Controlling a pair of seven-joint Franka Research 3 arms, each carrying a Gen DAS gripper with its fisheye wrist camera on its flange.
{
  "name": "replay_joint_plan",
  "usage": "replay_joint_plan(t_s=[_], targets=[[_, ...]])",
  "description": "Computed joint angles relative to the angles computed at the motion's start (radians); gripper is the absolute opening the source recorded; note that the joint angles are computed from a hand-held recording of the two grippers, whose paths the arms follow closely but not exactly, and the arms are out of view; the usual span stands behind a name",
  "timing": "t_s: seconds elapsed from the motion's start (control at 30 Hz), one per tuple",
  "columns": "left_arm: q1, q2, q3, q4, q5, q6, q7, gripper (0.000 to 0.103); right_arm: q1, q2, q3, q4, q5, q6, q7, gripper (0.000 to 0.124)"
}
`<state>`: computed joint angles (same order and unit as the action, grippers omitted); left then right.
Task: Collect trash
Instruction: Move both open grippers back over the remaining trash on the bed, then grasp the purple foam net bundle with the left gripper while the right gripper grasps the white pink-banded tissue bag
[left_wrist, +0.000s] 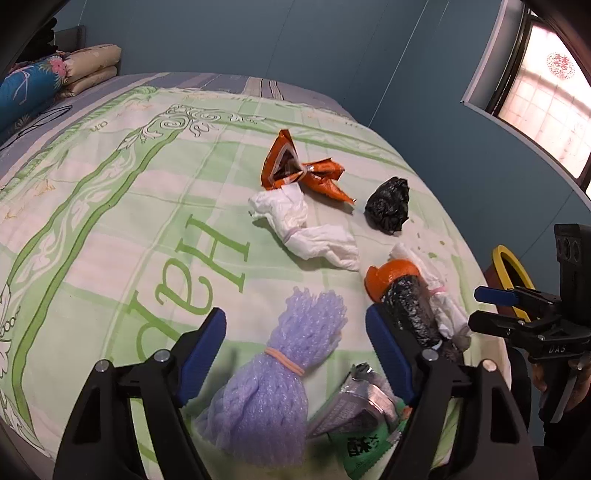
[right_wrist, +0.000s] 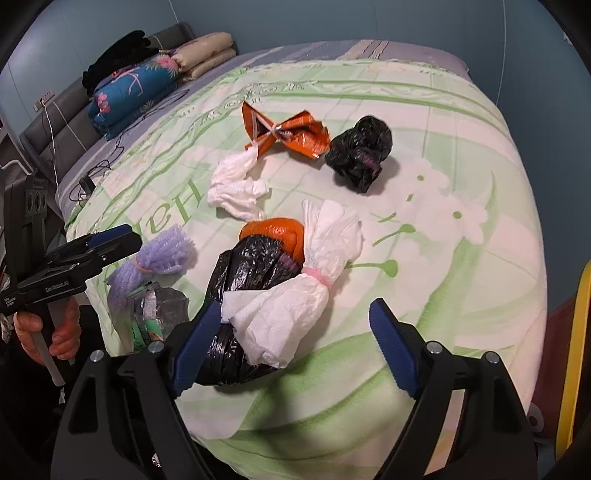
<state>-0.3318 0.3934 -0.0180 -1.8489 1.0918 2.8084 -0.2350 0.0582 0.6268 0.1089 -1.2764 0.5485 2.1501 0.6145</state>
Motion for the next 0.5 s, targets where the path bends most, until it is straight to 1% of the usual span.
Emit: replay_joint_plan(t_s=[0.1, 0.17, 0.27, 0.4, 0.47, 0.5], targets=[[0.009, 0.016, -0.005, 0.008, -0.027, 0.01, 0.022, 0.069, 0.007, 0.012, -0.003, 0.009, -0.012, -0.004, 0.007, 0.075], [0.009, 0.025, -0.003, 0.012, -0.039, 0.018, 0.034, 0.064, 0.01, 0.033, -0.005, 0.035, -0.021, -0.024, 0.025, 0.074], [0.005, 0.043, 0.004, 0.026, -0.057, 0.032, 0.048, 0.062, 0.013, 0.061, -0.006, 0.07, -0.033, -0.049, 0.051, 0.073], [0.004, 0.067, 0.002, 0.042, -0.107, 0.038, 0.101, 0.054, 0.015, 0.099, -0.006, 0.121, -0.051, -0.091, 0.082, 0.065], [0.002, 0.077, 0.003, 0.044, -0.138, 0.045, 0.122, 0.051, 0.012, 0.106, -0.001, 0.128, -0.048, -0.095, 0.087, 0.06], [0.001, 0.081, 0.007, 0.043, -0.15, 0.05, 0.124, 0.048, 0.01, 0.109, 0.002, 0.131, -0.046, -0.099, 0.086, 0.055]])
